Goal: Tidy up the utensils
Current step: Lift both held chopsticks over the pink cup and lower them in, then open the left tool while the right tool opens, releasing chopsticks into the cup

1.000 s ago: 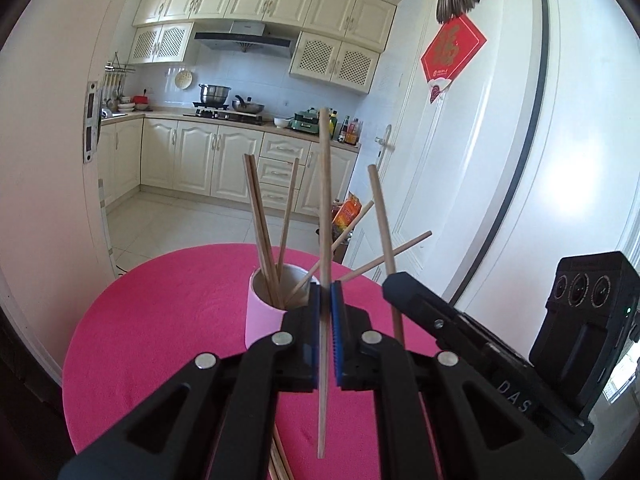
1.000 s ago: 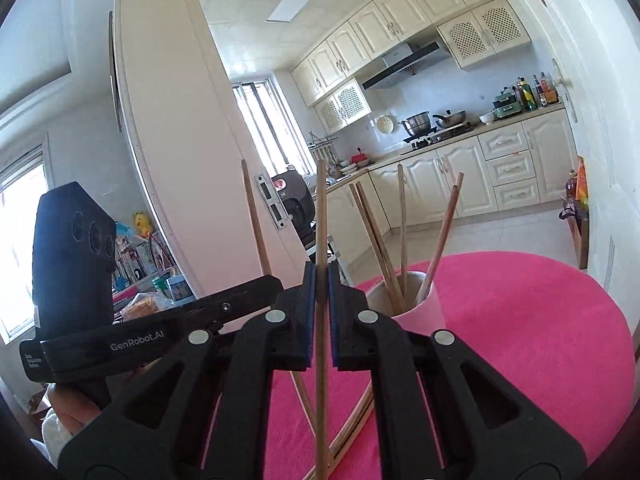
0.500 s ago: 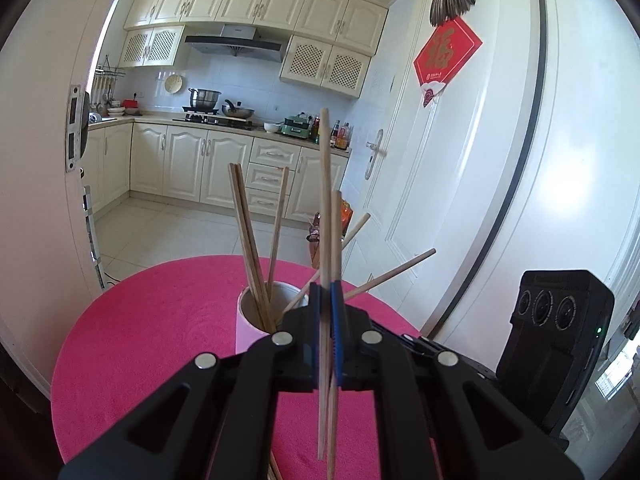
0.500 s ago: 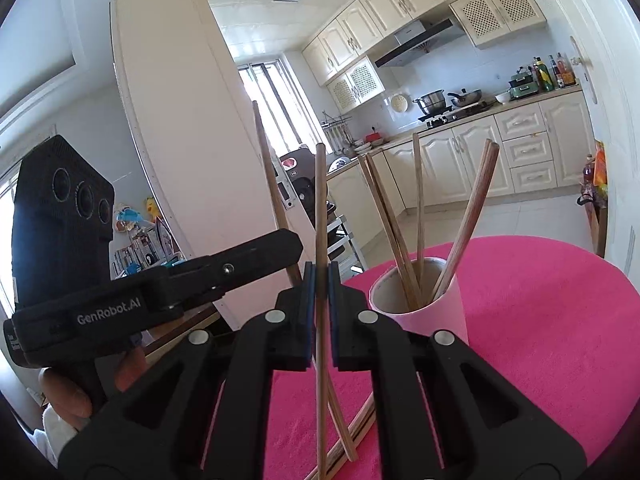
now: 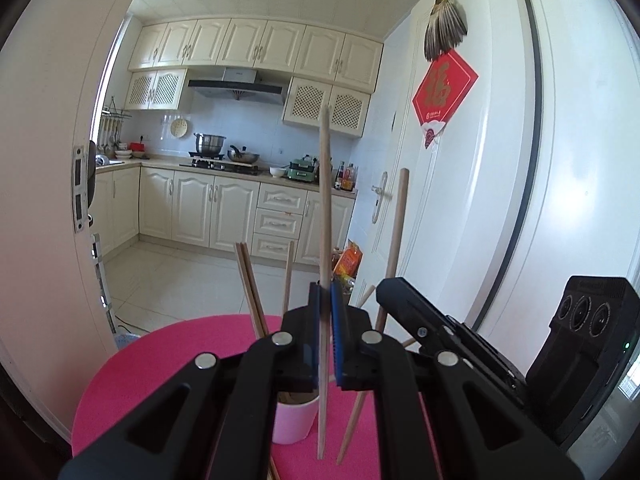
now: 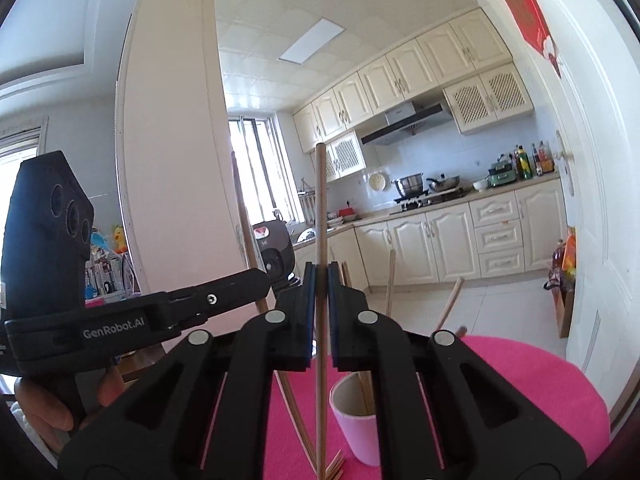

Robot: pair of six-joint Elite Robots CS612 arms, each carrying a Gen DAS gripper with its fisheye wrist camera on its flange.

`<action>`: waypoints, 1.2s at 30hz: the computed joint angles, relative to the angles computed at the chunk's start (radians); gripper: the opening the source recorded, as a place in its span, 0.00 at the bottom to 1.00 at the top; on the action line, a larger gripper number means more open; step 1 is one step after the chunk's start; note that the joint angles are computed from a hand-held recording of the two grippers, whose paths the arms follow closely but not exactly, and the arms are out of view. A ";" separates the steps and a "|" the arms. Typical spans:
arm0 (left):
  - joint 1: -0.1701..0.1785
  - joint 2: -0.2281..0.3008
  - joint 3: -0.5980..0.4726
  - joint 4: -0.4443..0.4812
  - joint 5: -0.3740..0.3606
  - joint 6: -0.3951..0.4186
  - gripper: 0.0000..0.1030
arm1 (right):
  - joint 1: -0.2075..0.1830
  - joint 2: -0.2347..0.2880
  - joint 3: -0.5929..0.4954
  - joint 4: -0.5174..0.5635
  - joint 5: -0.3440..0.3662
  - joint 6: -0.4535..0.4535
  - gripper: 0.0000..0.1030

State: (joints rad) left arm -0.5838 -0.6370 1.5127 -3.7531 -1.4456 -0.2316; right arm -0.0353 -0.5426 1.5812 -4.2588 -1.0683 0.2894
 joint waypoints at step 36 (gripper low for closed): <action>0.012 0.105 -0.154 0.048 0.137 -0.001 0.27 | 0.026 0.064 -0.109 -0.009 -0.156 -0.060 0.06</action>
State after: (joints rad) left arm -0.5720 -0.5324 1.3585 -3.7054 -1.3084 -0.2324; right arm -0.0097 -0.4788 1.4723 -4.2678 -1.2246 0.2298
